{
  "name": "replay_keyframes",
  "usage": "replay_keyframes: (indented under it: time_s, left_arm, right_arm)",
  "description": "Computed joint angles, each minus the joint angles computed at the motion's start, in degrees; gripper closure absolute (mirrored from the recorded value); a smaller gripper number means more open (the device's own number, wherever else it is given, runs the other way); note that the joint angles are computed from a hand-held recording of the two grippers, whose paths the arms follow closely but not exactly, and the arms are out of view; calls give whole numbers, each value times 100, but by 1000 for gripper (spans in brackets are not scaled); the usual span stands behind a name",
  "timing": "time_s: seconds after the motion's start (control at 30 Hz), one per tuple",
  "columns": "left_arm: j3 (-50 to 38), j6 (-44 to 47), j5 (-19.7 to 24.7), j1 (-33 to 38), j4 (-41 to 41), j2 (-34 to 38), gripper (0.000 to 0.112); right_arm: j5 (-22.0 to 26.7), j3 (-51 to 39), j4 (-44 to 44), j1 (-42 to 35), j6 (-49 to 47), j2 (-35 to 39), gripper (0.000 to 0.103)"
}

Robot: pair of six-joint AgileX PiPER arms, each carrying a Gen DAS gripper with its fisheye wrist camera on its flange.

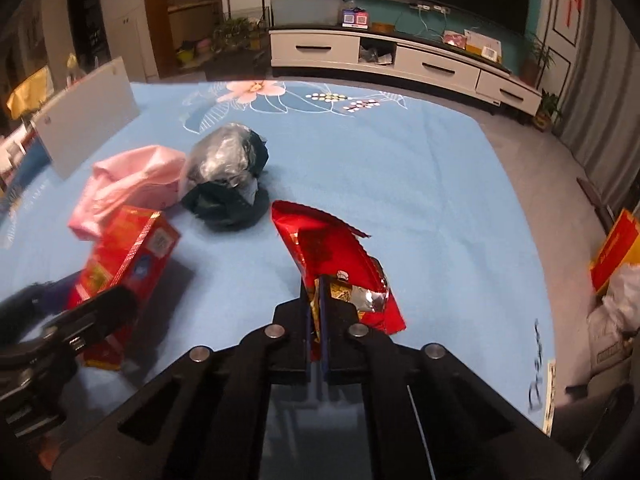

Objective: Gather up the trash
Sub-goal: 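Grasp the red cigarette box with the left tool while the right tool grasps the red snack wrapper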

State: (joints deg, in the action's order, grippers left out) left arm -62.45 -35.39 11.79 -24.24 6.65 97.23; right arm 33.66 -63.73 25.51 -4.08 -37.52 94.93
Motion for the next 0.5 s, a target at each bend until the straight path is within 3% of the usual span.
replay_keyframes:
  time_s: [0.17,0.27,0.5]
  left_arm:
    - [96,-361,32,-191,413,-198,54]
    - [301,-211,48,-329,219,-471,54]
    - [774,-1582,518,-986,1408,-1312,54]
  right_arm:
    - [569,587,999,-669,-724,-873,99]
    - [1225,988,1505,-1315,-1189,-1413,99]
    - [2563,1720,1990,-2740,-2059,-2446,99]
